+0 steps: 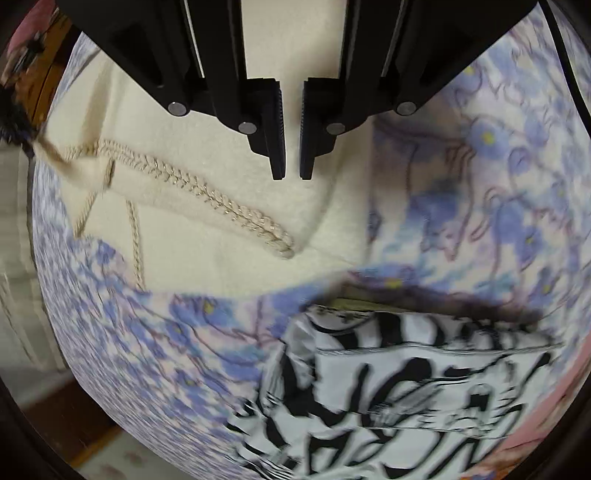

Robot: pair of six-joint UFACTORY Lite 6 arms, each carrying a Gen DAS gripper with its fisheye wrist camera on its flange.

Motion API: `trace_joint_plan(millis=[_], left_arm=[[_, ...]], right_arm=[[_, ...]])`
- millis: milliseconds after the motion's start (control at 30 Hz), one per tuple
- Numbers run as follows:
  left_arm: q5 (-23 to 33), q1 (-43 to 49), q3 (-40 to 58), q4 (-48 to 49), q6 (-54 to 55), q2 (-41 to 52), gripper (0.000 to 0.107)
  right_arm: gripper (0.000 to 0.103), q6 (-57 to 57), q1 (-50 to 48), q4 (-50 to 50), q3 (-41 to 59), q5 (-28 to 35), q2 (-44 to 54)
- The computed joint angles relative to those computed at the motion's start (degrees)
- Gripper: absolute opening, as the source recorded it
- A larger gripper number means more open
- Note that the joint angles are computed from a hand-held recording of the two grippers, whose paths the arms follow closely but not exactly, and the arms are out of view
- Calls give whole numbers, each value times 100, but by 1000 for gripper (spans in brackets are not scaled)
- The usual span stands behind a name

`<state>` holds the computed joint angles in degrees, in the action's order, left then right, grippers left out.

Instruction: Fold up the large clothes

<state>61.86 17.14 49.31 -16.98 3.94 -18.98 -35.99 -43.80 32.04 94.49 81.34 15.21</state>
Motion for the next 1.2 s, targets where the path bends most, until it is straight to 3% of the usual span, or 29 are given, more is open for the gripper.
trace_joint_plan(millis=[133,267,367,567,633,667,700,800,933,1200], left_arm=[[-409,-162,-2,25,616,444,23],[-330,-51,329,-289,1353,1107,56],[-430,-234,586,-17,1570,1593,59],[-127,52,1074,-703,2847,2581,59],[-69,182,1171,-873,3057,2794,58],[-77,238,1152,-954,3138,2798,51],[-104,256,1085,-1000,3175,2723,34],[-315,3,795,-801,2690,2182,10],[-571,-449,520,-611,1500,1342,7],[-597,-596,691,-44,345,58,6]], right_arm=[[14,-32,35,-75,-38,-66,41],[14,-6,98,-159,-190,-203,13],[14,33,163,-216,-246,-276,-2],[14,89,190,-234,-279,-313,8],[14,80,200,-244,-290,-331,-1],[14,89,205,-253,-321,-349,-28],[14,97,207,-252,-358,-366,-63],[15,98,198,-238,-364,-367,-74],[14,173,178,-206,-402,-383,-192],[14,159,79,176,33,-119,-150]])
